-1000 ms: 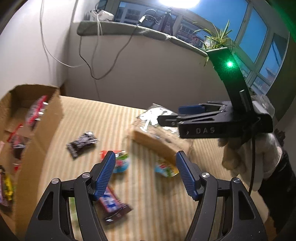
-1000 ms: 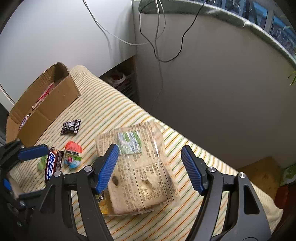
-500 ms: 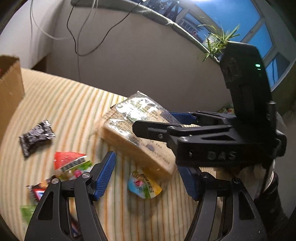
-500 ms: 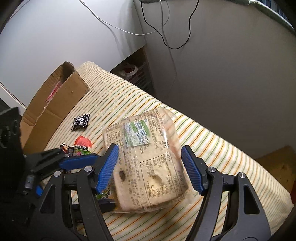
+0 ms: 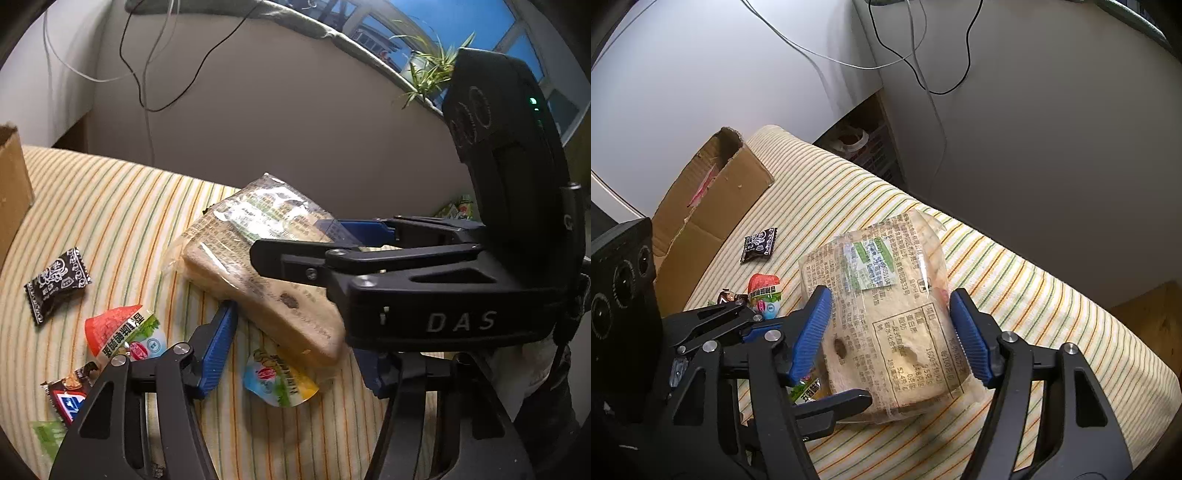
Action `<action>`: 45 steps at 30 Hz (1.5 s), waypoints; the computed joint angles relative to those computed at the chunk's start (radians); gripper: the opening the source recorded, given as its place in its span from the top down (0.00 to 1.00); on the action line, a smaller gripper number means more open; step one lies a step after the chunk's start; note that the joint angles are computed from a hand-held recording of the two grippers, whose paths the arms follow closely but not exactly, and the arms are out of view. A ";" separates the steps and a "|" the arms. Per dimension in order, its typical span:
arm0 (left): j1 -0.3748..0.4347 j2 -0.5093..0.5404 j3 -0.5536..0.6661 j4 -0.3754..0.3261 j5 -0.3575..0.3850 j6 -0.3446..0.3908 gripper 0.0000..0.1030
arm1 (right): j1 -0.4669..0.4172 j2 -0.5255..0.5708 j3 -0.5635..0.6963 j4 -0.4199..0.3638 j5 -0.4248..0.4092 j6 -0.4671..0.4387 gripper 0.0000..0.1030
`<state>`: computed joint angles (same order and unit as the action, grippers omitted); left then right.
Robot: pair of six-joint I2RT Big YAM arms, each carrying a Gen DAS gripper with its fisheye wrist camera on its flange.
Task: Organize snacks
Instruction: 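Lift the bread loaf with both tools and lower it into the box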
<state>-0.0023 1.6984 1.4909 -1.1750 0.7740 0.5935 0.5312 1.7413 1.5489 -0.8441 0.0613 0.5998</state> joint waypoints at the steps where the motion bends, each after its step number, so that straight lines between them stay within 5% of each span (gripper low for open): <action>1: 0.001 -0.003 -0.002 0.005 0.006 -0.005 0.44 | 0.001 -0.001 0.000 -0.002 0.001 0.005 0.35; 6: 0.026 -0.012 -0.007 0.003 0.016 0.011 0.44 | 0.006 -0.014 -0.007 -0.001 0.007 0.016 0.43; 24: 0.112 -0.077 -0.025 -0.012 0.080 0.064 0.44 | 0.073 0.001 0.110 -0.068 0.088 0.008 0.43; 45: 0.283 -0.028 0.101 0.000 0.108 0.049 0.44 | 0.153 0.280 0.595 -0.220 0.093 -0.071 0.43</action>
<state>0.2804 1.6702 1.5919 -1.1753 0.8816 0.6426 0.6842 2.0209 2.1437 -1.0639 0.1540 0.5291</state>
